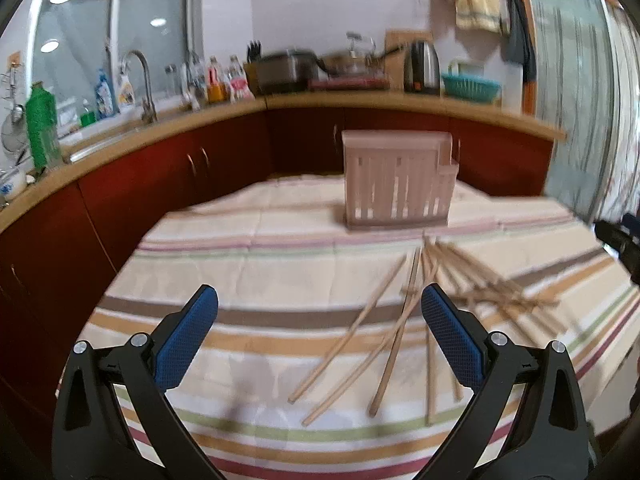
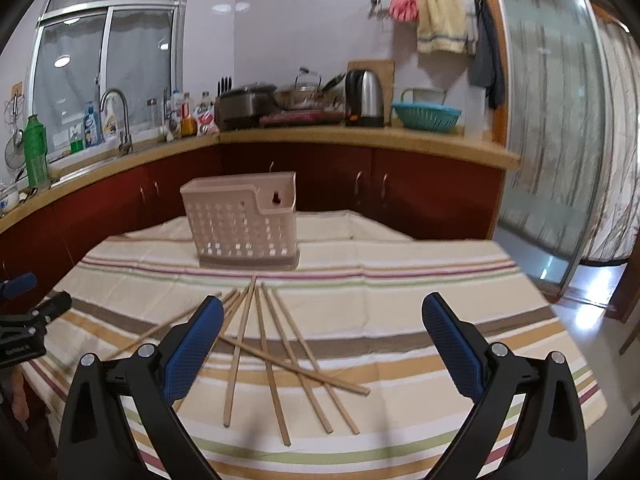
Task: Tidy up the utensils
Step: 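Lower the left tool onto a wooden chopstick and close on it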
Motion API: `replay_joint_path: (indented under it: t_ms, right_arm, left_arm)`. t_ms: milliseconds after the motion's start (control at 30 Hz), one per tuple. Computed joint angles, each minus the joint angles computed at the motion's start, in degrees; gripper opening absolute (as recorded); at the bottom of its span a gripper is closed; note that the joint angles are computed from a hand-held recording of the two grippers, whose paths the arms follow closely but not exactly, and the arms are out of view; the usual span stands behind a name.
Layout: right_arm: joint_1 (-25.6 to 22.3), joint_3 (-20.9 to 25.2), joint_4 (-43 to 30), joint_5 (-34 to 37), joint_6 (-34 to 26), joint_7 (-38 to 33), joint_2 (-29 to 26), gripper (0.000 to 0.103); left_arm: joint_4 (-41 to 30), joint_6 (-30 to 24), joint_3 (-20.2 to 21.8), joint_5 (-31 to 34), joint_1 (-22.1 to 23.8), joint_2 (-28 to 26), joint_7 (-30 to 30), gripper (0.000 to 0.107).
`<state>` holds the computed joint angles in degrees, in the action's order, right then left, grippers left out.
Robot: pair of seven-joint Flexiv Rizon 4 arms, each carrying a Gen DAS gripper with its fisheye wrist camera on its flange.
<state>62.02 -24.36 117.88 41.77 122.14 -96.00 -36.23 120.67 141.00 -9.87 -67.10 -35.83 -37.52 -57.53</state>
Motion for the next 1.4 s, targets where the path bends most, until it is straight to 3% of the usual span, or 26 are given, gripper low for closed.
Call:
replay_joint_path:
  t_ms: [100, 300, 433, 667, 833, 1000, 1100, 1200, 1267, 1400]
  right_arm:
    - [-3.2, 3.2, -0.1, -2.5, -0.1, 1.0, -1.1, 0.097]
    - [-8.2, 7.6, 0.1, -8.3, -1.7, 5.3, -2.6, 0.097]
    - [-9.7, 8.4, 0.0, -11.4, -1.6, 7.6, -3.4, 0.097]
    - [-11.1, 8.5, -0.3, -14.9, -2.6, 10.5, -4.3, 0.097]
    - [-11.5, 8.2, -0.4, -16.7, -3.0, 12.3, -4.9, 0.097]
    - [-12.1, 8.3, -0.4, -18.1, -3.1, 13.6, -5.2, 0.097]
    - [-12.2, 8.3, -0.3, -18.7, -3.2, 14.1, -5.3, 0.097]
    - [-12.5, 8.4, -0.3, -19.3, -3.2, 14.6, -5.3, 0.097]
    - [-12.4, 8.2, -0.3, -19.3, -3.1, 14.8, -5.4, 0.097]
    - [-12.8, 8.5, -0.3, -19.7, -3.0, 15.2, -5.5, 0.097]
  left_arm:
    - [0.1, -2.6, -0.2, -1.2, 0.3, -1.2, 2.5, 0.096]
    - [0.4, -10.4, 0.3, -0.5, 1.3, -2.4, 5.1, 0.073]
    - [0.0, -16.0, 1.9, 2.0, 2.0, -3.2, 3.8, 0.058]
    - [-0.9, -22.0, 5.5, 7.2, 1.7, -4.3, 1.1, 0.047]
    - [-0.7, -23.9, 8.1, 12.1, 1.0, -4.3, -1.7, 0.036]
    - [-1.1, -24.7, 11.3, 14.1, -1.3, -4.7, -3.9, 0.013]
    - [-0.1, -24.6, 11.2, 20.2, 0.6, -4.2, -8.9, 0.011]
    - [-0.8, -24.9, 14.5, 20.1, -2.3, -4.7, -10.1, 0.008]
    - [-0.5, -23.8, 14.2, 22.1, -1.6, -4.5, -11.7, 0.006]
    - [-1.2, -24.4, 16.6, 20.1, -3.6, -5.1, -11.4, 0.004]
